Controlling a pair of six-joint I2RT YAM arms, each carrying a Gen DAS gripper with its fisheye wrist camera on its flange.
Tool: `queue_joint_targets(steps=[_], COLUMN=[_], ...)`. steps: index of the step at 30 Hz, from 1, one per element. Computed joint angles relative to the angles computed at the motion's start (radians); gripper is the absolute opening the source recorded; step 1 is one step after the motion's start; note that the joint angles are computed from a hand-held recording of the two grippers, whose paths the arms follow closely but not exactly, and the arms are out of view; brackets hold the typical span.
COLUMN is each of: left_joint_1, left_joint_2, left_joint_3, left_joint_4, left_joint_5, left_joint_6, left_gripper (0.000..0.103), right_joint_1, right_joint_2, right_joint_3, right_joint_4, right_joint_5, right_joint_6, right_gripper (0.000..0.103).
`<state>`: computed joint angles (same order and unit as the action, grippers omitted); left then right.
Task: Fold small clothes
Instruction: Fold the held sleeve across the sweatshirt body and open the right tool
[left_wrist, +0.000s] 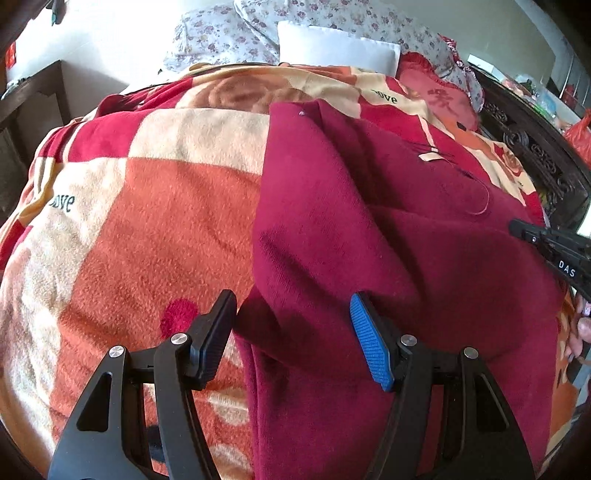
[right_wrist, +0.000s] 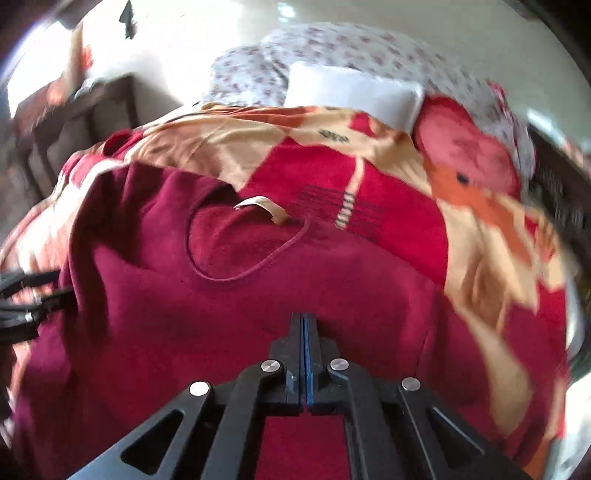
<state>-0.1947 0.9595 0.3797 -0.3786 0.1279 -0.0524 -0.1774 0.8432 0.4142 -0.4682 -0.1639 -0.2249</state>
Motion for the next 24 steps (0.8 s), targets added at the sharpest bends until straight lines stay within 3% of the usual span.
queue_joint_targets(steps=[2, 7, 10, 12, 18, 19, 22, 24], left_joint_1=[-0.002, -0.105, -0.216, -0.276, -0.361, -0.362, -0.366, -0.376], left_joint_2=[-0.094, -0.145, -0.093, -0.049, 0.144, 0.156, 0.179, 0.185], left_joint_3=[-0.001, 0.04, 0.041, 0.033, 0.046, 0.049, 0.053, 0.053], left_joint_4=[-0.04, -0.078, -0.042, 0.001, 0.11, 0.114, 0.13, 0.133], left_joint_5=[0.017, -0.004, -0.051, -0.071, -0.145, -0.146, -0.149, -0.157], left_joint_6=[-0.012, -0.063, -0.121, -0.16, -0.212, -0.212, -0.224, -0.232], left_gripper=[0.064, 0.064, 0.064, 0.064, 0.064, 0.064, 0.064, 0.064], right_joint_1=[-0.077, -0.189, -0.232, -0.306, -0.357, -0.362, -0.353, -0.332], right_joint_2=[-0.067, -0.169, -0.163, -0.173, -0.205, -0.216, -0.232, -0.197], right_joint_3=[0.0, -0.018, -0.07, -0.099, -0.059, -0.055, -0.065, -0.078], right_joint_4=[-0.057, -0.209, -0.193, -0.181, -0.259, -0.27, -0.243, -0.198], right_joint_5=[-0.101, -0.174, -0.173, -0.242, -0.27, -0.271, -0.241, -0.218], right_joint_6=[-0.014, -0.041, -0.065, -0.085, -0.095, -0.101, -0.084, -0.062], right_gripper=[0.0, 0.001, 0.001, 0.001, 0.007, 0.013, 0.059, 0.06])
